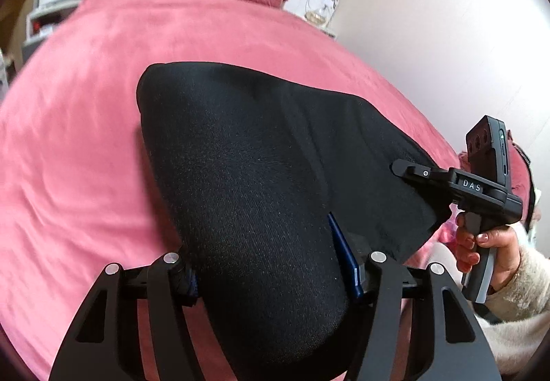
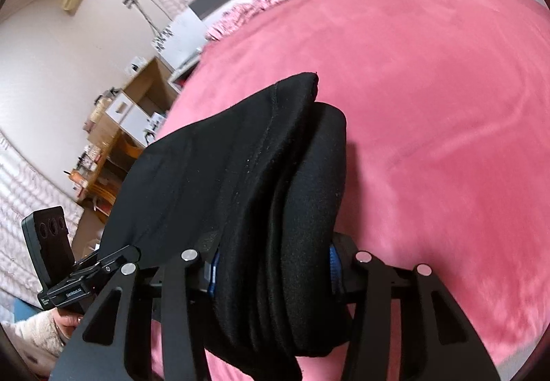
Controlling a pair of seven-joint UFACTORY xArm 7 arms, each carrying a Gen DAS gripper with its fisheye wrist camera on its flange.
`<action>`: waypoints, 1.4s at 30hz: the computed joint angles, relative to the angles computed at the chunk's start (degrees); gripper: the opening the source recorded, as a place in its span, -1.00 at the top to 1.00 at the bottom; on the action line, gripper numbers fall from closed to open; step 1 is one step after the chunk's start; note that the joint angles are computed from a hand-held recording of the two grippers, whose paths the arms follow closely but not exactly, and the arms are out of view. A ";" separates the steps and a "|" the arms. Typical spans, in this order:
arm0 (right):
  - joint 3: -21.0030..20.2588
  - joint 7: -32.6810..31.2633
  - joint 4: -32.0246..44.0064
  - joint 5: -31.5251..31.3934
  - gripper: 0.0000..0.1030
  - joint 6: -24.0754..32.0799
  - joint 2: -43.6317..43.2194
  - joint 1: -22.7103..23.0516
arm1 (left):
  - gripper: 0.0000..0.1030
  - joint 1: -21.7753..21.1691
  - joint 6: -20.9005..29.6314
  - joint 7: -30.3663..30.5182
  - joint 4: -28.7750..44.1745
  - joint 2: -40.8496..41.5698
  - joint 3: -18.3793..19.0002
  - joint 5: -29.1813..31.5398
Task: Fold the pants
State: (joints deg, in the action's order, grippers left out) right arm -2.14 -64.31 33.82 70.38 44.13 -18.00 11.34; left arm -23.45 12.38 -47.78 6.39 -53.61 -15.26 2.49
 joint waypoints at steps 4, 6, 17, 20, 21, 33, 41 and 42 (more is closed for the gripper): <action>2.36 -4.28 5.12 5.06 0.12 -3.62 4.68 2.37 | -0.17 5.00 -0.78 3.96 1.73 1.48 1.15 2.72; 3.38 -6.19 8.67 7.57 0.11 -4.70 8.27 2.93 | -0.17 8.05 -3.33 5.52 2.79 4.39 1.61 3.43; 10.46 -7.03 25.74 9.80 0.02 -16.41 29.53 2.63 | -0.18 30.61 -17.22 10.95 12.90 30.42 -6.75 6.30; 12.08 -10.72 25.92 11.76 -0.26 -18.81 31.35 1.29 | -0.35 35.91 -22.74 10.39 11.28 32.65 -11.79 4.79; 12.48 -11.75 25.69 12.36 -0.34 -19.31 31.49 0.98 | -0.37 36.86 -23.90 10.73 10.51 32.39 -13.27 3.86; 11.03 -17.16 16.09 16.69 -0.68 -21.74 23.07 0.02 | -0.66 37.29 -15.56 4.04 6.24 19.98 -23.01 1.78; 9.61 -15.10 14.89 18.73 -0.76 -23.13 22.23 0.64 | -0.68 35.57 -14.52 3.60 5.82 21.18 -19.09 8.10; 8.98 -13.25 14.86 19.59 -0.76 -21.36 22.19 -0.08 | -0.68 33.53 -13.40 3.11 5.49 20.57 -17.09 7.67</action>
